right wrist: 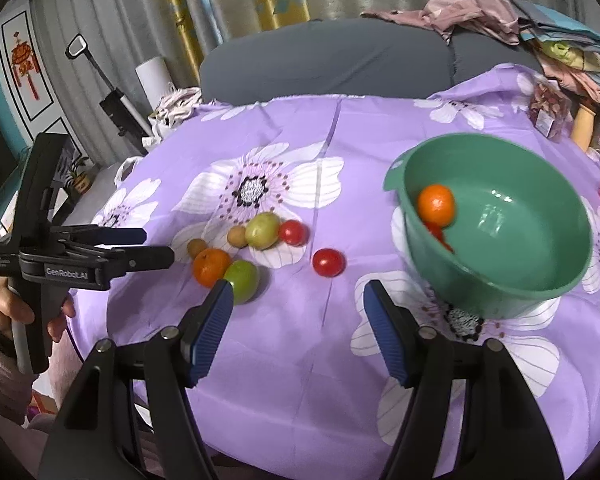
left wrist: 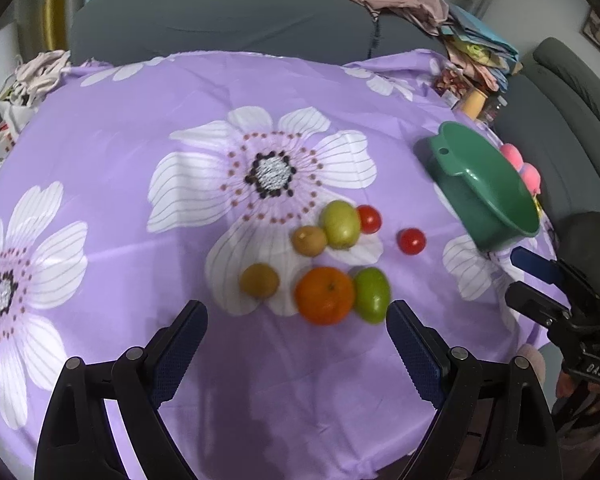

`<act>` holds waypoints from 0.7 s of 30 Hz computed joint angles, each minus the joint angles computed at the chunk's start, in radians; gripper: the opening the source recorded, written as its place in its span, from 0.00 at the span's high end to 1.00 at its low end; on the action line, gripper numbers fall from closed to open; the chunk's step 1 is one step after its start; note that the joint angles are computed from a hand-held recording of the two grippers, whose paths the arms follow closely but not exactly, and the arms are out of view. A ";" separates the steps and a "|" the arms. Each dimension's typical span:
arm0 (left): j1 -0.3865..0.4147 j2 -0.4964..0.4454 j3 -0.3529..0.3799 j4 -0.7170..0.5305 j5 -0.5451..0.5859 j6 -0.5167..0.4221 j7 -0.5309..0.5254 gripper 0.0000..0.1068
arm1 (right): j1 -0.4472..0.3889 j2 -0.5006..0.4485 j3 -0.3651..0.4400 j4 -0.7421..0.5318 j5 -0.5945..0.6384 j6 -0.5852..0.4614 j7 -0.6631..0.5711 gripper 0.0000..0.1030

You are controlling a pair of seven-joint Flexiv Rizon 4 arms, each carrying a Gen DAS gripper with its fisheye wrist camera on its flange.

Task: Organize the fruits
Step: 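Bring both tools back to the remaining fruits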

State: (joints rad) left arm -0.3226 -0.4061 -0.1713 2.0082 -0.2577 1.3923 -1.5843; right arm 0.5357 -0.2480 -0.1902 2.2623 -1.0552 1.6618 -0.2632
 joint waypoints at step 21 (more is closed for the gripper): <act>0.073 -0.019 -0.095 0.042 -0.095 0.016 0.150 0.15 | -0.068 -0.115 0.254 -0.114 0.510 -0.168 -0.409 0.34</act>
State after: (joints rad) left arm -0.2498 -0.4252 -0.2668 2.0506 -0.3523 1.4087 -1.4345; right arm 0.4681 -0.3631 0.0634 2.1480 -0.5457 1.4942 -0.6726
